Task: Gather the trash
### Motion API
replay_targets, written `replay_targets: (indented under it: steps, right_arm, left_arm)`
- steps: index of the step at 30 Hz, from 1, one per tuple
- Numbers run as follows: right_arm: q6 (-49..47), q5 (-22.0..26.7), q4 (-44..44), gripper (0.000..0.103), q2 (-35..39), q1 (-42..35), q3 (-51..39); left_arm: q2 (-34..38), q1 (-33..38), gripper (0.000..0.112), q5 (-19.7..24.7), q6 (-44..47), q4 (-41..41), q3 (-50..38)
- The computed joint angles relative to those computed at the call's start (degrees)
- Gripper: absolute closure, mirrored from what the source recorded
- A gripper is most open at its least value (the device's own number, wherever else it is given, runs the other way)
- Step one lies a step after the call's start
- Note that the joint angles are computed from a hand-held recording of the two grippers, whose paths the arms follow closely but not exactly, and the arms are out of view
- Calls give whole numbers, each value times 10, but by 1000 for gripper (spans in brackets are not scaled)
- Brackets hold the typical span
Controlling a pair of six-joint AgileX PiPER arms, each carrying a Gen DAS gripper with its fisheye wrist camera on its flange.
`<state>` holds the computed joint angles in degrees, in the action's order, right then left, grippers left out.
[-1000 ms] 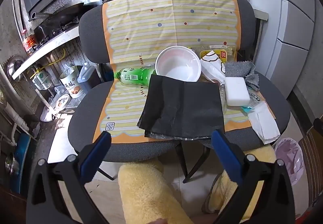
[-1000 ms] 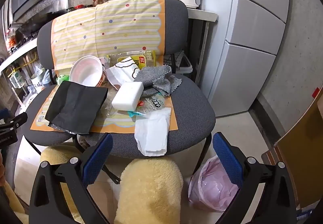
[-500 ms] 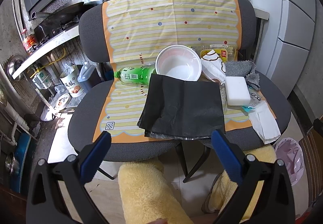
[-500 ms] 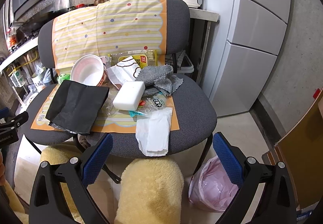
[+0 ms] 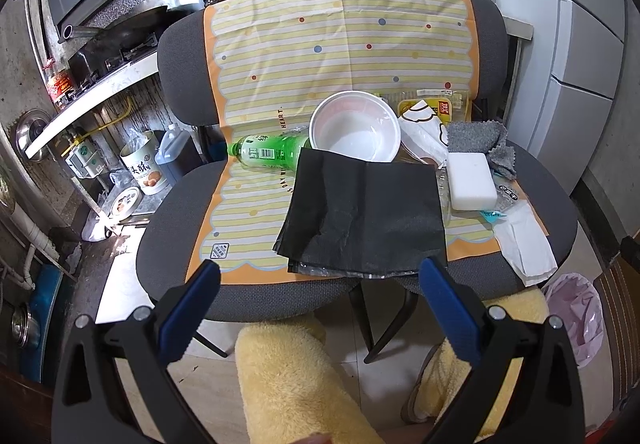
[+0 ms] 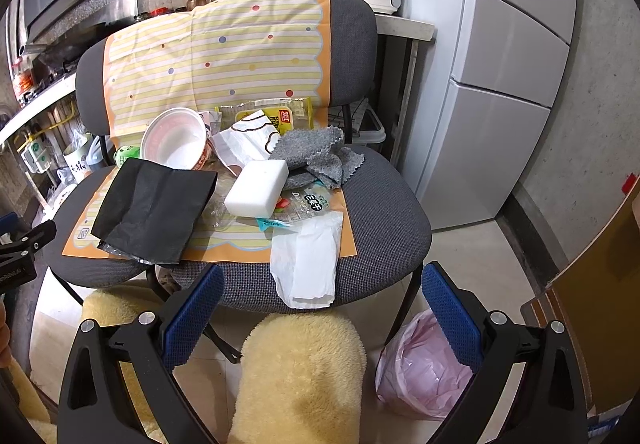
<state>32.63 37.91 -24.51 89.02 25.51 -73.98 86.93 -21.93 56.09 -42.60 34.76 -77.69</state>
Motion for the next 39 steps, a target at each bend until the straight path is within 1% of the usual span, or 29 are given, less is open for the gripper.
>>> replay_targets:
  steps: [15, 39]
  right_arm:
    - [-1, -1, 2, 6, 0, 0, 1]
    - [-5, -3, 8, 6, 0, -4, 3]
  left_arm:
    - [-2, 2, 16, -8, -2, -1, 8]
    - [-4, 0, 16, -9, -9, 5, 13]
